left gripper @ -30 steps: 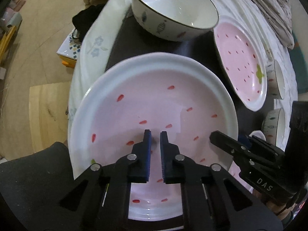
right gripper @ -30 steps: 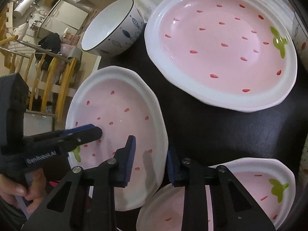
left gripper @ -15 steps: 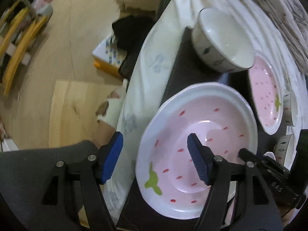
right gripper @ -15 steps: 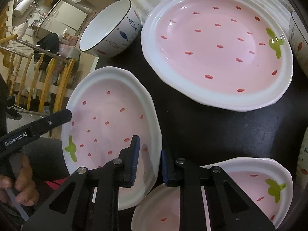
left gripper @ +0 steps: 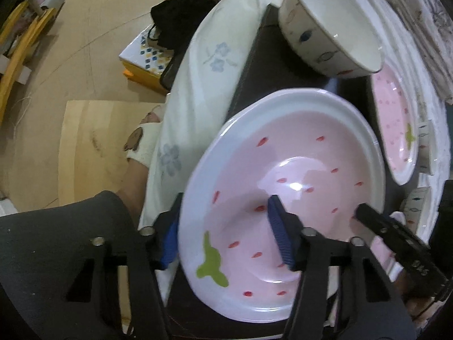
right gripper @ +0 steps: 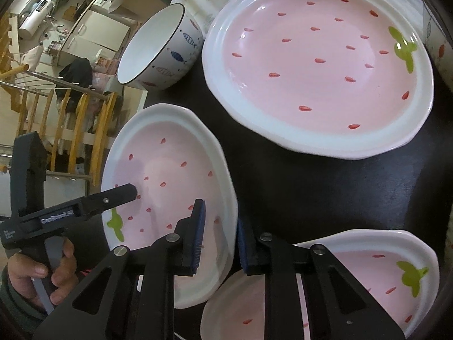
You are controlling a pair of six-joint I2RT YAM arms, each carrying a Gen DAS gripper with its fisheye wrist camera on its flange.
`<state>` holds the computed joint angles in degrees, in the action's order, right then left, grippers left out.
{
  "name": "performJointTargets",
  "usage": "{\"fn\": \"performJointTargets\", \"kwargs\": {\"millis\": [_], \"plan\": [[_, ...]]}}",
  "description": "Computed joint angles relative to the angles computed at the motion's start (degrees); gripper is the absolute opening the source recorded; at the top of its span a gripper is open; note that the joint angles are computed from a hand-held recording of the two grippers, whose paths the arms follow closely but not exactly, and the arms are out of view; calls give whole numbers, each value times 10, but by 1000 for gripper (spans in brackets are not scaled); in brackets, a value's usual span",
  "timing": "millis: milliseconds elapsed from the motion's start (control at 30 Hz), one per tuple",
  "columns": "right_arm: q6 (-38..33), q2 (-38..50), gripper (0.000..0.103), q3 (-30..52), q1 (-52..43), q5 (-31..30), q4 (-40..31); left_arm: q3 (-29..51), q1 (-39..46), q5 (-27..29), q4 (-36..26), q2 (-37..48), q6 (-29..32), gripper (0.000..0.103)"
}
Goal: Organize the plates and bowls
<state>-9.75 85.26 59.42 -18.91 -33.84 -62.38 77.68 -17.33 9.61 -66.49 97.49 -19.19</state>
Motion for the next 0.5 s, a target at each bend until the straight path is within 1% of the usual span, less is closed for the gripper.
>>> {"fn": "performJointTargets", "kwargs": {"millis": [167, 300, 367, 500], "plan": [[-6, 1, 23, -3, -6, -1, 7, 1, 6, 0, -3, -10, 6, 41], [-8, -17, 24, -11, -2, 16, 18, 1, 4, 34, -3, -33, 17, 41], [-8, -9, 24, -6, -19, 5, 11, 2, 3, 58, 0, -43, 17, 41], [-32, -4, 24, 7, -64, -26, -12, 10, -1, 73, 3, -52, 17, 41]]}}
